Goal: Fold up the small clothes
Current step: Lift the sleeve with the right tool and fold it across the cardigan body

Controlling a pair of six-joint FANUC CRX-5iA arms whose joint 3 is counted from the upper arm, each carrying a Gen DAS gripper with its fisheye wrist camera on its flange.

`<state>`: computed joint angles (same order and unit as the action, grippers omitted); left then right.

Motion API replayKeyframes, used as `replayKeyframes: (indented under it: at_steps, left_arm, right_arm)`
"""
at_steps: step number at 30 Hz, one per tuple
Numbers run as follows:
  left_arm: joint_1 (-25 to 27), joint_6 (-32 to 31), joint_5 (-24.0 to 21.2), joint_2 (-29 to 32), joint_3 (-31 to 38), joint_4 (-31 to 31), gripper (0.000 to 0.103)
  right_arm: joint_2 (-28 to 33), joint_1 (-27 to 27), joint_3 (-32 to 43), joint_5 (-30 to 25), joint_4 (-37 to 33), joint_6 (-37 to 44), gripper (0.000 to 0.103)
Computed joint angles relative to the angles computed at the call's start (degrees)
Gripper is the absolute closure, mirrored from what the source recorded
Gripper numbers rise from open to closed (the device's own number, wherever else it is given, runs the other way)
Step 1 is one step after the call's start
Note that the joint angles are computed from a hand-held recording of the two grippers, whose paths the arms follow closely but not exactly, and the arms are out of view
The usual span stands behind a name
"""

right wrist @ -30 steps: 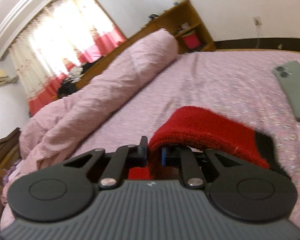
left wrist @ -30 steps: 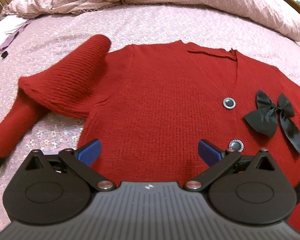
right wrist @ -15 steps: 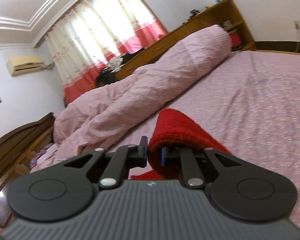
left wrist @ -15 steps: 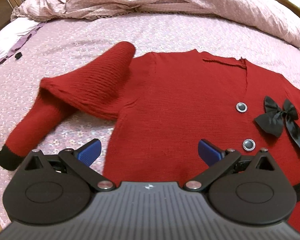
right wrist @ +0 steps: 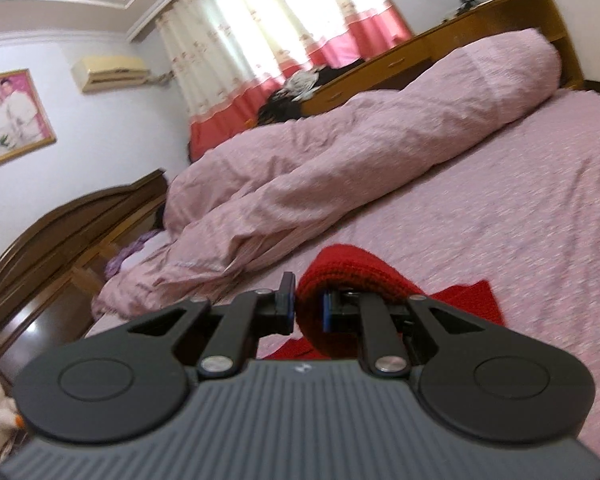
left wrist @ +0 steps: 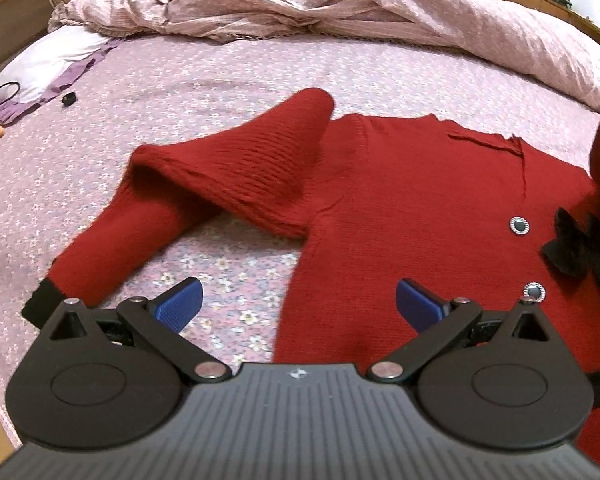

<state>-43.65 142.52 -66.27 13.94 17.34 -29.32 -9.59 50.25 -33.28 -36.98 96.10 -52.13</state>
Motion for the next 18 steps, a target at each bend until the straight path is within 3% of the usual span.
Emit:
replayKeyframes:
  at_steps: [9,18]
  left_arm:
    - [1.0,1.6,1.4,-2.0,-3.1,-0.1,0.0]
    - [1.4,1.5,1.9,-2.2,-4.0,0.4,0.0]
  right_arm:
    - [8.3,2.7,5.5,1.9,-1.5,2.6,0.087]
    - [15.0,5.1,9.0,6.0,-12.7,10.5,0.085]
